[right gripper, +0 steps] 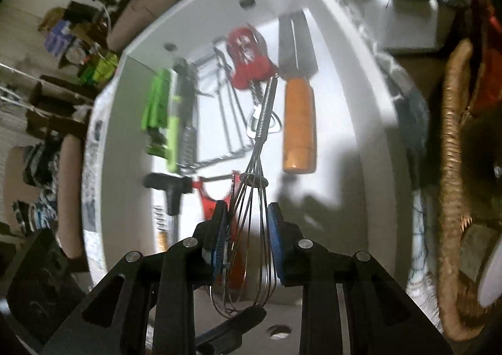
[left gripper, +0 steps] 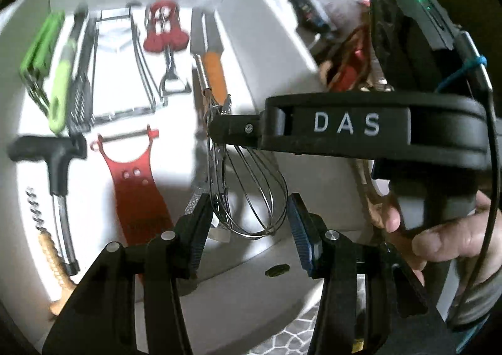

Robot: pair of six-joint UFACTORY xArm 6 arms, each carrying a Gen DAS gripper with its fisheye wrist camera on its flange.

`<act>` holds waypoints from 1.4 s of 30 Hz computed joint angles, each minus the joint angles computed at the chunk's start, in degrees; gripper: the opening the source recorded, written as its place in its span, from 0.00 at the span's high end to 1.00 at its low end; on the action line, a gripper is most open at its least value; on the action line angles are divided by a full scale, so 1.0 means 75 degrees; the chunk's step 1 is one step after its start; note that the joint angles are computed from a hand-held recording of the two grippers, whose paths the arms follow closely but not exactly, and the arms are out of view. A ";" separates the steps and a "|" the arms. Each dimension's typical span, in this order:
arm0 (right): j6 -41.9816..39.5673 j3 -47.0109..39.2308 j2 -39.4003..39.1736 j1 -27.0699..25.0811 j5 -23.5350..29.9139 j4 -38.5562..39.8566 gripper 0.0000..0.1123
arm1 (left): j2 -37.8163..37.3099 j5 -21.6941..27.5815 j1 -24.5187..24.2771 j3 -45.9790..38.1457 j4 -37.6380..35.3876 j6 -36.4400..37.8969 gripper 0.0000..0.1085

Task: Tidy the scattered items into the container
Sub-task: 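Carry the whisk with the right gripper over the white box, then lower the whisk into the box and open the right gripper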

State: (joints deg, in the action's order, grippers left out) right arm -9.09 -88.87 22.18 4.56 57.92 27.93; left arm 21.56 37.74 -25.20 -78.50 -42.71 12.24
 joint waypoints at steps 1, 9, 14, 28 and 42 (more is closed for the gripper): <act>0.0036 -0.0159 0.0144 0.0009 0.0115 -0.0134 0.77 | 0.0090 0.0087 0.0013 -0.0091 0.0060 -0.0083 0.58; 0.0262 -0.0671 0.0552 0.0175 0.0412 -0.1098 0.77 | -0.0061 -0.0077 -0.0196 0.0124 0.1389 -0.0646 0.56; 0.0318 -0.0375 0.0387 0.0385 0.0200 -0.1960 0.77 | -0.0738 -0.0338 -0.0157 0.0780 0.1860 -0.0661 0.52; 0.0303 0.0234 -0.0434 0.0397 -0.0326 -0.2475 0.73 | -0.1500 -0.0470 0.0461 0.1600 0.1296 -0.0303 0.49; 0.0357 0.1199 -0.1442 0.0158 -0.1468 -0.1431 0.75 | -0.1960 -0.0762 0.0230 0.2094 0.1121 0.0388 0.43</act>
